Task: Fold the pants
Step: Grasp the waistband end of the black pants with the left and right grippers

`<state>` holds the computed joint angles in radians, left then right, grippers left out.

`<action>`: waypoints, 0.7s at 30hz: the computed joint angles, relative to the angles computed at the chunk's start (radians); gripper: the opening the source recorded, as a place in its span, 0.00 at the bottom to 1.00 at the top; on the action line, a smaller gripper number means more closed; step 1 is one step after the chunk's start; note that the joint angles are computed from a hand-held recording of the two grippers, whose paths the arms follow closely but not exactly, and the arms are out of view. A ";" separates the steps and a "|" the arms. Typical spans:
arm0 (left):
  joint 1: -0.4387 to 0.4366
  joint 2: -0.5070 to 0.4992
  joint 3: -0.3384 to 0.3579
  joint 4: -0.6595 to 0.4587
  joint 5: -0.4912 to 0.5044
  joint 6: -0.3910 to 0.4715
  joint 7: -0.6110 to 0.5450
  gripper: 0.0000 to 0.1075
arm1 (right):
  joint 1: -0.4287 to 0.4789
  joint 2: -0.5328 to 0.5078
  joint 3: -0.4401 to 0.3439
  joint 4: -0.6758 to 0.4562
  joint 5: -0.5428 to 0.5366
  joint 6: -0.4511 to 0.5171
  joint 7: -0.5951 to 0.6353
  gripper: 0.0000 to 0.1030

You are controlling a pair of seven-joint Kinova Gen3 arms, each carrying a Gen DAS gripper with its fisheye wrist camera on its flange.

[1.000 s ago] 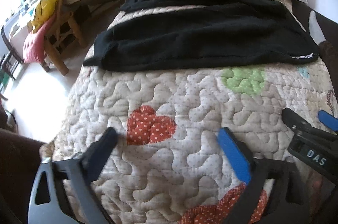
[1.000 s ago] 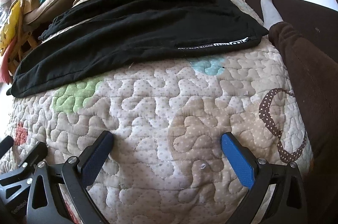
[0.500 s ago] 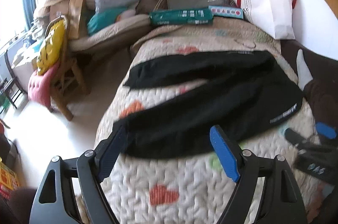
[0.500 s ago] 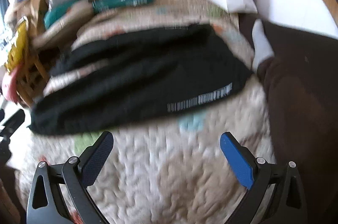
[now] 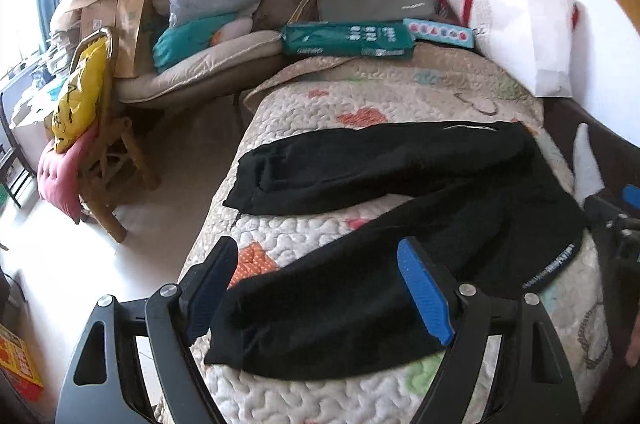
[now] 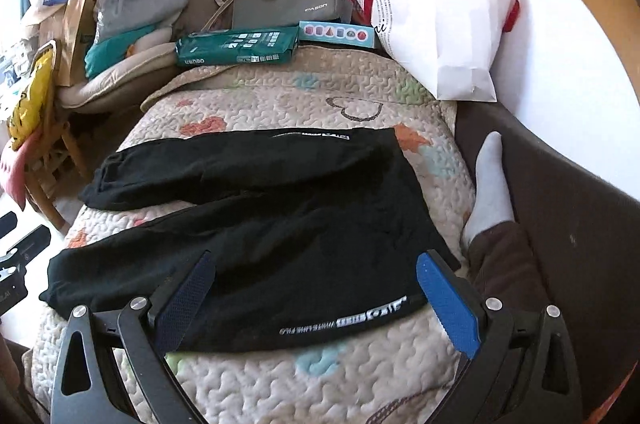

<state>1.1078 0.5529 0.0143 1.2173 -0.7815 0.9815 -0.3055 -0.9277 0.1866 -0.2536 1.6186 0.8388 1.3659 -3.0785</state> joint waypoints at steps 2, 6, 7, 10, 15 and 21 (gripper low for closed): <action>-0.023 0.015 -0.004 -0.008 0.014 -0.010 0.005 0.76 | 0.021 0.000 0.009 0.004 -0.002 -0.024 0.031 0.99; -0.109 0.035 0.012 -0.028 0.097 -0.035 -0.053 0.76 | 0.081 0.005 0.029 -0.014 -0.024 -0.099 0.147 0.99; -0.141 0.033 0.021 -0.027 0.131 -0.053 -0.091 0.76 | 0.104 0.002 0.035 -0.017 -0.043 -0.130 0.188 0.99; -0.237 0.029 0.042 -0.020 0.228 -0.126 -0.196 0.76 | 0.181 -0.003 0.065 -0.020 -0.089 -0.220 0.304 0.99; -0.325 0.066 0.021 -0.049 0.311 -0.199 -0.327 0.76 | 0.331 0.028 0.113 -0.062 -0.201 -0.346 0.495 0.99; -0.437 0.149 0.046 -0.133 0.457 -0.245 -0.518 0.76 | 0.547 0.132 0.089 -0.198 -0.367 -0.415 0.739 0.99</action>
